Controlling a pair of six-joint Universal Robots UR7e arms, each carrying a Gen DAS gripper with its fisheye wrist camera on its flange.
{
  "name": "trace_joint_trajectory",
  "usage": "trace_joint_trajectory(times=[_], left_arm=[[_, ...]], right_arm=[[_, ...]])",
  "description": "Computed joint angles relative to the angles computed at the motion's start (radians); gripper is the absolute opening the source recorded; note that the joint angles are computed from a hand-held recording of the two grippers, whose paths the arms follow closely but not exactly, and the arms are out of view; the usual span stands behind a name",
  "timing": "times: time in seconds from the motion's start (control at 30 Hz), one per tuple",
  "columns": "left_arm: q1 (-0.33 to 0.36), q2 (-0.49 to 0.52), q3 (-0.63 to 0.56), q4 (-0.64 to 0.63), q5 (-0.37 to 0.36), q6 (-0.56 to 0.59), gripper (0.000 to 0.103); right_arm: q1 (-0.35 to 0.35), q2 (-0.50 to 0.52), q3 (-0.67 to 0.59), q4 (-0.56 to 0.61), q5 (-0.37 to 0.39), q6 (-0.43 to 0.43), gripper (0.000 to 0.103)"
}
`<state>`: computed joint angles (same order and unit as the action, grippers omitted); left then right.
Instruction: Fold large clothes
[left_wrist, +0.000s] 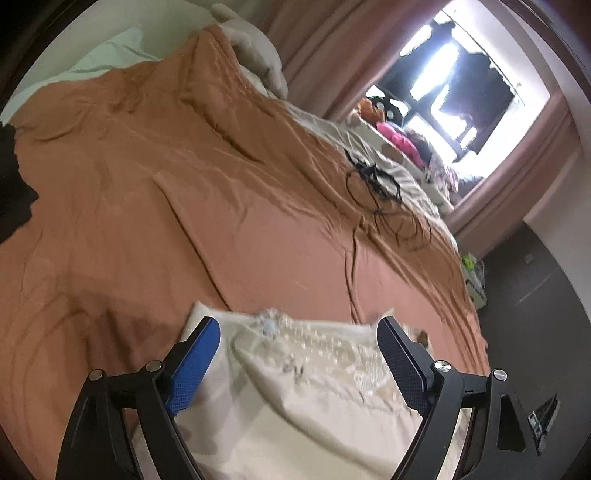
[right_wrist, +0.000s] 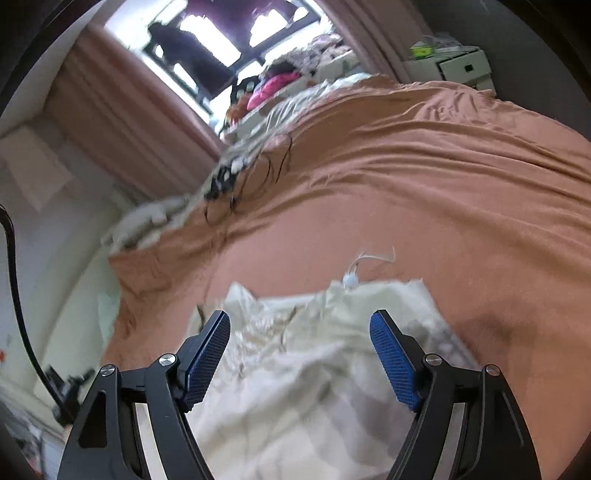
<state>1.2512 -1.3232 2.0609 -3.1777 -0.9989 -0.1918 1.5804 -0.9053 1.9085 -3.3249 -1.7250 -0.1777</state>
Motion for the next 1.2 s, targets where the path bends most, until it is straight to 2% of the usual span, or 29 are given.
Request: trace_joint_trajectory(times=[0.2,0.3,0.37,0.43,0.53,0.6,0.7,0.73,0.77,0.8,0.87,0.93,1.03,1.2], left_arm=[[-0.037,0.035,-0.009,0.121,0.067,0.001,0.084],[-0.039,0.065,-0.028,0.178,0.071,-0.005,0.083],[-0.046,0.095,-0.047,0.236,0.101,-0.012,0.078],[-0.048,0.118,-0.062,0.268,0.106,-0.005,0.077],[-0.053,0.159,-0.084,0.312,0.116,0.018,0.077],[-0.056,0.188,-0.096,0.33,0.125,0.031,0.072],[-0.052,0.234,-0.133,0.395,0.138,0.035,0.068],[-0.048,0.246,-0.145,0.416,0.14,0.032,0.062],[-0.046,0.258,-0.154,0.434,0.151,0.028,0.05],[-0.045,0.278,-0.168,0.464,0.179,0.024,0.042],[-0.043,0.3,-0.178,0.469,0.193,0.053,0.002],[-0.053,0.305,-0.173,0.442,0.205,0.106,0.0],[-0.083,0.285,-0.148,0.358,0.228,0.179,0.0],[-0.102,0.249,-0.148,0.254,0.218,0.199,0.0]], right_arm=[[0.089,0.082,-0.062,0.107,-0.109,-0.072,0.078],[0.126,0.134,-0.109,0.156,-0.146,-0.104,0.077],[0.142,0.166,-0.137,0.182,-0.173,-0.111,0.077],[0.153,0.201,-0.167,0.221,-0.195,-0.107,0.077],[0.164,0.249,-0.206,0.264,-0.243,-0.104,0.072],[0.168,0.276,-0.224,0.277,-0.277,-0.087,0.065],[0.164,0.308,-0.244,0.308,-0.3,-0.088,0.062],[0.165,0.319,-0.252,0.314,-0.313,-0.093,0.059],[0.163,0.329,-0.258,0.316,-0.33,-0.098,0.045],[0.161,0.343,-0.266,0.308,-0.352,-0.105,0.024],[0.157,0.347,-0.268,0.287,-0.355,-0.121,0.006],[0.156,0.334,-0.264,0.293,-0.335,-0.129,0.004],[0.172,0.305,-0.243,0.236,-0.315,-0.163,0.003],[0.191,0.291,-0.261,0.203,-0.289,-0.157,0.003]])
